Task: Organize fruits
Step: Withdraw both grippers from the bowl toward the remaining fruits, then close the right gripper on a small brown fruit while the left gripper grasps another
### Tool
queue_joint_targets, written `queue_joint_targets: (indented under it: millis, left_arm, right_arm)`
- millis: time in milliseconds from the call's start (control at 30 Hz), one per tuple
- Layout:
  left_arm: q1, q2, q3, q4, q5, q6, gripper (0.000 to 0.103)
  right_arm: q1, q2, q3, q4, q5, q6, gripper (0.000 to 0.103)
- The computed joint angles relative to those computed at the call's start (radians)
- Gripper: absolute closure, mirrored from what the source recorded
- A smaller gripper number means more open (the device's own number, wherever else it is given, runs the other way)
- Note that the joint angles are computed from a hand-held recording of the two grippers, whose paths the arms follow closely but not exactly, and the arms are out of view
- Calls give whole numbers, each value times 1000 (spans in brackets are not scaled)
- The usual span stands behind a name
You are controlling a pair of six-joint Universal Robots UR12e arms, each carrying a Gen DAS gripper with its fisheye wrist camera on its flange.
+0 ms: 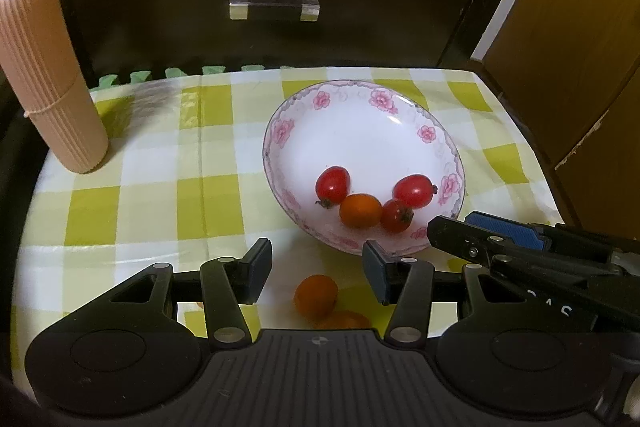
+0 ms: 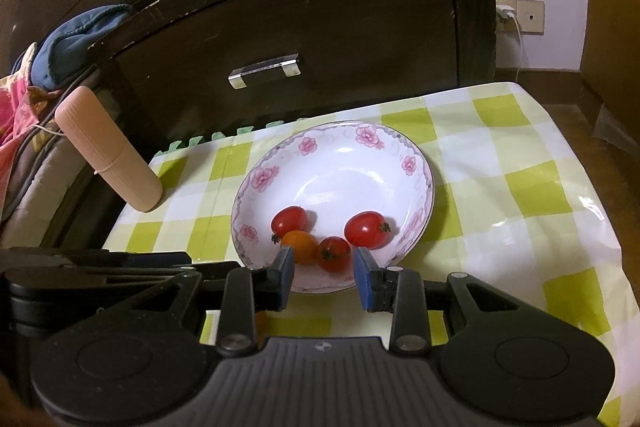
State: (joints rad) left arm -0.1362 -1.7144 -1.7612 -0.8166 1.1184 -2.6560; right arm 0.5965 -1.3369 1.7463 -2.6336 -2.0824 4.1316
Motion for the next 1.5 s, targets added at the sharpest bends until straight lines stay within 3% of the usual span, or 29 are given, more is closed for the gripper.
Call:
queue_joint_targets:
  millis: [933, 1500]
  left_arm:
    - [37, 72, -74, -57, 63, 87, 47]
    - [88, 122, -105, -179, 77, 165, 44]
  right_arm:
    - [44, 9, -15, 59, 66, 13, 72]
    - [94, 16, -33, 111, 121, 29, 72]
